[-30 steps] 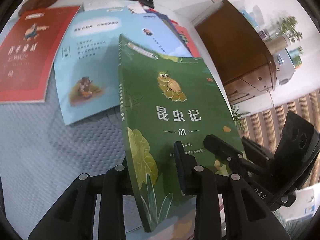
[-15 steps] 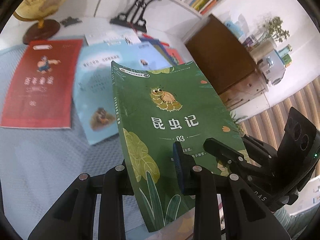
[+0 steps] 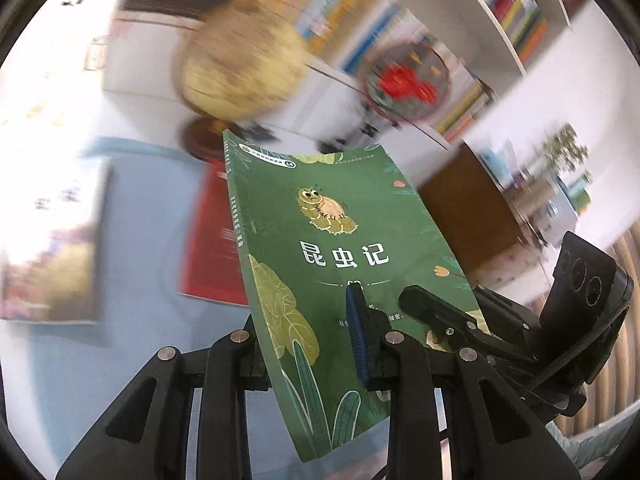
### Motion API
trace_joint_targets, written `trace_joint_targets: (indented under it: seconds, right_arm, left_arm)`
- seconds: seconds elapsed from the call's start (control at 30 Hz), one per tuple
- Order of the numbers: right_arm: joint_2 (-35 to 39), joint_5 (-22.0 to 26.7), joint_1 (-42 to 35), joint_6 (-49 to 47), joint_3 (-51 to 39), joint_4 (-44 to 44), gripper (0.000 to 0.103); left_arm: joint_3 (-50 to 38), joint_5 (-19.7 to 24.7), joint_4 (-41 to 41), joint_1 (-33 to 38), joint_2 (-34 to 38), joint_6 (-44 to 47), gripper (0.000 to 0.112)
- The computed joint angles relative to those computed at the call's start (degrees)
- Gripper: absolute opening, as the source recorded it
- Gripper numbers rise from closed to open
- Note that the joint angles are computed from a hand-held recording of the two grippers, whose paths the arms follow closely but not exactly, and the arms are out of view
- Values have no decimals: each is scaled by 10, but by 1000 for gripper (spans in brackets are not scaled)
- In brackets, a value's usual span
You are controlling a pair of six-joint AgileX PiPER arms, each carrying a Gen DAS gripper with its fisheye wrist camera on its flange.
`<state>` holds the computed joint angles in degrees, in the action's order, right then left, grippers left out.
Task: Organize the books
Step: 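Carry the upright green book beside the rabbit-cover book and lower it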
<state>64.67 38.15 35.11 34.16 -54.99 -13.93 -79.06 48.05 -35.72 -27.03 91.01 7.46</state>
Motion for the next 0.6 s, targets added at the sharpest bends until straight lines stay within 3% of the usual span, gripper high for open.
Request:
trace_joint_targets:
  seconds: [0.17, 0.3, 0.47, 0.6]
  right_arm:
    - [185, -45, 61, 58, -138, -32, 23]
    - [323, -53, 74, 57, -260, -9, 23]
    - [487, -9, 82, 40, -434, 23, 24]
    - [575, 35, 81, 38, -537, 38, 24]
  left_arm:
    - [6, 43, -25, 134, 2, 93, 24]
    - [-25, 83, -41, 231, 57, 167, 24]
    - [-73, 113, -56, 307, 148, 219, 24]
    - [-113, 138, -64, 335, 215, 240, 25]
